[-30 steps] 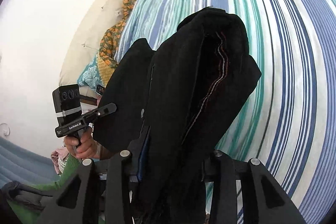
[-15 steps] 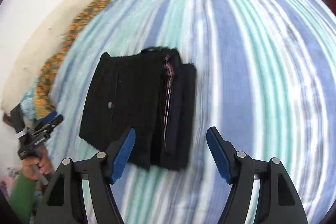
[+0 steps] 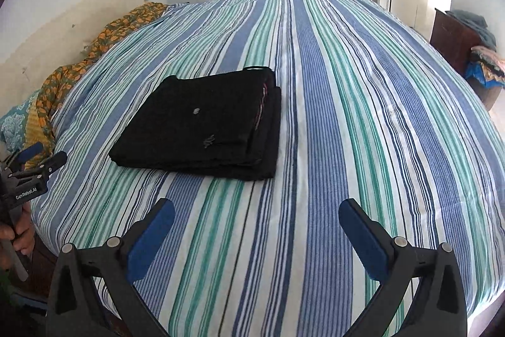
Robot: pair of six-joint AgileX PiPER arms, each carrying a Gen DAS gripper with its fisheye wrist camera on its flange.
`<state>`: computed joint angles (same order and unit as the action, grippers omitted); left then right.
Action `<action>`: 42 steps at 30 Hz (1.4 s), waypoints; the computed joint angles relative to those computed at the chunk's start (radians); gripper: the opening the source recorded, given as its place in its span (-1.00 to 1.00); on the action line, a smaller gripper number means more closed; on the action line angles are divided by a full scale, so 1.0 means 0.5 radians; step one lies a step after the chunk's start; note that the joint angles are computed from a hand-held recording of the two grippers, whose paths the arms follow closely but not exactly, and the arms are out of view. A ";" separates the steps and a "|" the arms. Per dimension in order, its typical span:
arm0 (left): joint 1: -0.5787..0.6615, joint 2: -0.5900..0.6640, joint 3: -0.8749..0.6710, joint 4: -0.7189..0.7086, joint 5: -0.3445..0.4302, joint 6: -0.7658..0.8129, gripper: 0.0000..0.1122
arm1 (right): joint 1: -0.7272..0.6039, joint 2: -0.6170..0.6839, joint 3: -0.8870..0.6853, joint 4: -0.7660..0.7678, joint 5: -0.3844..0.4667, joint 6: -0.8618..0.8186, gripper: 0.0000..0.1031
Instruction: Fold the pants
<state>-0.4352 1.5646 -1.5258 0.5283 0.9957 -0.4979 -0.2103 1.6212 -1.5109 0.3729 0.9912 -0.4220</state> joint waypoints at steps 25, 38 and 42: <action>-0.062 -0.429 0.345 -0.348 0.067 -0.038 0.81 | 0.599 -0.617 0.309 -0.656 -0.102 0.611 0.99; -0.193 -0.651 0.484 -0.239 -0.008 -0.132 0.83 | 0.599 -1.074 0.582 -0.911 -0.551 0.873 1.00; -0.316 -0.670 0.421 -0.063 0.072 -0.219 0.83 | 0.526 -0.965 0.505 -0.689 -0.383 0.664 0.99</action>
